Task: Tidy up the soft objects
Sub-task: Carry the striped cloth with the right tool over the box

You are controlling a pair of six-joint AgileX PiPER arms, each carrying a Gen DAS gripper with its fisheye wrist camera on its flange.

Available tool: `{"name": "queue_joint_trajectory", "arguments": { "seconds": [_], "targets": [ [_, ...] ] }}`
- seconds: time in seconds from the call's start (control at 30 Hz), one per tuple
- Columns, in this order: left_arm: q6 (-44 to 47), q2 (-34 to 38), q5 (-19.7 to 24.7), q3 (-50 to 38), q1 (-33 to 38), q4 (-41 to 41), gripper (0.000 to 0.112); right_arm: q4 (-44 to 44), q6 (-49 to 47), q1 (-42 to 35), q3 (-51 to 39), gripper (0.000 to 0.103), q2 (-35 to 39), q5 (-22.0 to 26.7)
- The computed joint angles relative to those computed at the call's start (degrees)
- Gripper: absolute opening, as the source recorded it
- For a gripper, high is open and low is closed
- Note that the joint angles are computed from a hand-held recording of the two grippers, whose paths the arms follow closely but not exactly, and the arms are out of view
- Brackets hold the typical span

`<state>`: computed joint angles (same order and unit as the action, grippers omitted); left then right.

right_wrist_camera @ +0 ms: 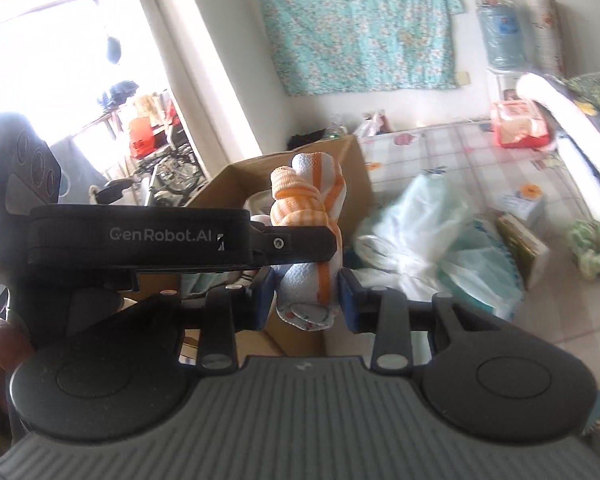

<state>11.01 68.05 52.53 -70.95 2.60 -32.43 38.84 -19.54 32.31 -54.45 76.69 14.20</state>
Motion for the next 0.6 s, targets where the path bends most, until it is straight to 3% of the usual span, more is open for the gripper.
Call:
{"name": "queue_joint_trajectory", "arguments": {
  "seconds": [0.1, 0.2, 0.33, 0.6],
  "targets": [
    [2.60, -1.03, 2.80, -1.07, 11.31, -1.51, 0.049, 8.38, -7.80, 2.95, -11.64, 0.033, 9.73, 5.09],
    [5.36, 0.96, 5.25, -2.82, 20.85, -2.95, 0.049, 12.20, -7.91, 3.85, -24.61, 0.033, 20.26, 12.93],
    [6.75, 3.57, 5.38, -3.97, 31.22, -3.55, 0.059, 8.37, 2.59, 5.33, -44.03, 0.033, 34.69, 22.47],
    [10.41, 7.85, 7.44, -6.54, 44.42, -7.36, 0.059, -3.13, 25.05, 8.82, -82.13, 0.030, 58.76, 41.70]
  ]
}}
